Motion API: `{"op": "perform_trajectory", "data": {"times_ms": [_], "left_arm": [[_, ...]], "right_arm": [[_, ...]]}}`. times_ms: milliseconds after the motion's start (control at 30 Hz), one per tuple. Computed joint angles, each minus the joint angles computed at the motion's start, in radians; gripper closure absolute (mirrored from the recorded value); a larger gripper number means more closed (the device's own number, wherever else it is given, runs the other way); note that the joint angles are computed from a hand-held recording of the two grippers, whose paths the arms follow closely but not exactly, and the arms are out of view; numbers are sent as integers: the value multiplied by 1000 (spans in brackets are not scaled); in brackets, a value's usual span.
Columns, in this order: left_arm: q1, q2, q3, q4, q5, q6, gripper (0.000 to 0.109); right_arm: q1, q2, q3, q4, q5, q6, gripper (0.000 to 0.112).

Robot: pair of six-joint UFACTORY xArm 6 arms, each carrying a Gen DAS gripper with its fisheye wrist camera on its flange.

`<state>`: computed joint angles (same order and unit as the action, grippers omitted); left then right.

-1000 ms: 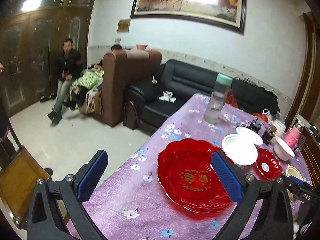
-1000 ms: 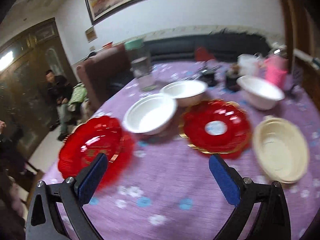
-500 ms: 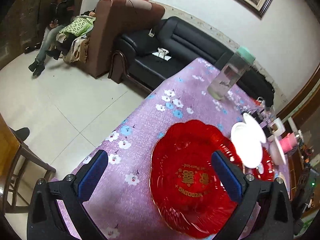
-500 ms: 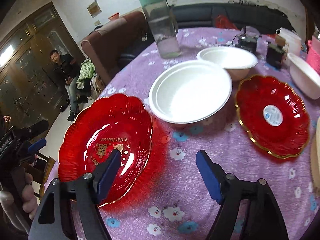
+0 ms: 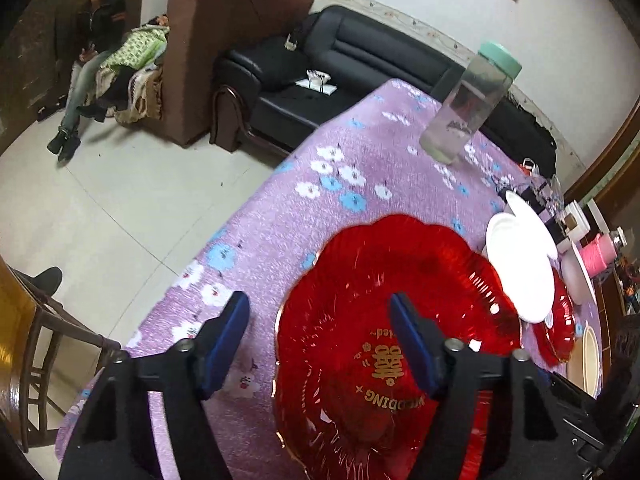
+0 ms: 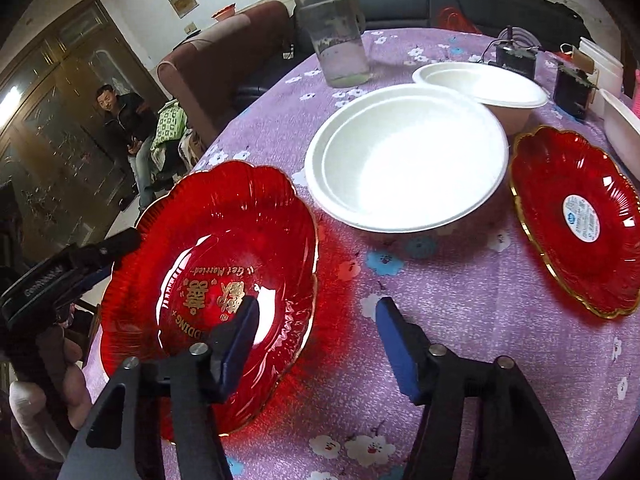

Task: Organize plates and bowls
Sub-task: 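Close the left gripper on the red wedding plate rim while the right gripper grips it too, then carry the red wedding plate with both grippers, lower it onto the table, open both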

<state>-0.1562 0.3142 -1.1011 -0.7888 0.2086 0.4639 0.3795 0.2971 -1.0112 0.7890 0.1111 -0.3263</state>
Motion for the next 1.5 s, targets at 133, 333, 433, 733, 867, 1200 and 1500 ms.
{"op": "perform_trajectory", "data": {"times_ms": [133, 333, 433, 733, 867, 1200, 1500], "left_arm": [[4, 18, -5, 130, 14, -93, 83], [15, 21, -10, 87, 24, -63, 96], [12, 14, -3, 87, 18, -67, 96], [-1, -96, 70, -159, -19, 126, 96], [-8, -141, 107, -211, -33, 170, 96], [-25, -102, 134, -106, -59, 68, 96], [-31, -81, 144, -51, -76, 2, 96]], "right_arm": [[2, 11, -16, 43, 34, -40, 70], [10, 9, -10, 44, 34, -59, 90], [16, -1, 2, 77, 21, -87, 95], [63, -99, 71, 217, -40, -238, 95], [79, -133, 98, 269, -31, -280, 95], [87, -138, 149, 318, -15, -280, 95], [80, -140, 164, 239, -23, -217, 95]]}}
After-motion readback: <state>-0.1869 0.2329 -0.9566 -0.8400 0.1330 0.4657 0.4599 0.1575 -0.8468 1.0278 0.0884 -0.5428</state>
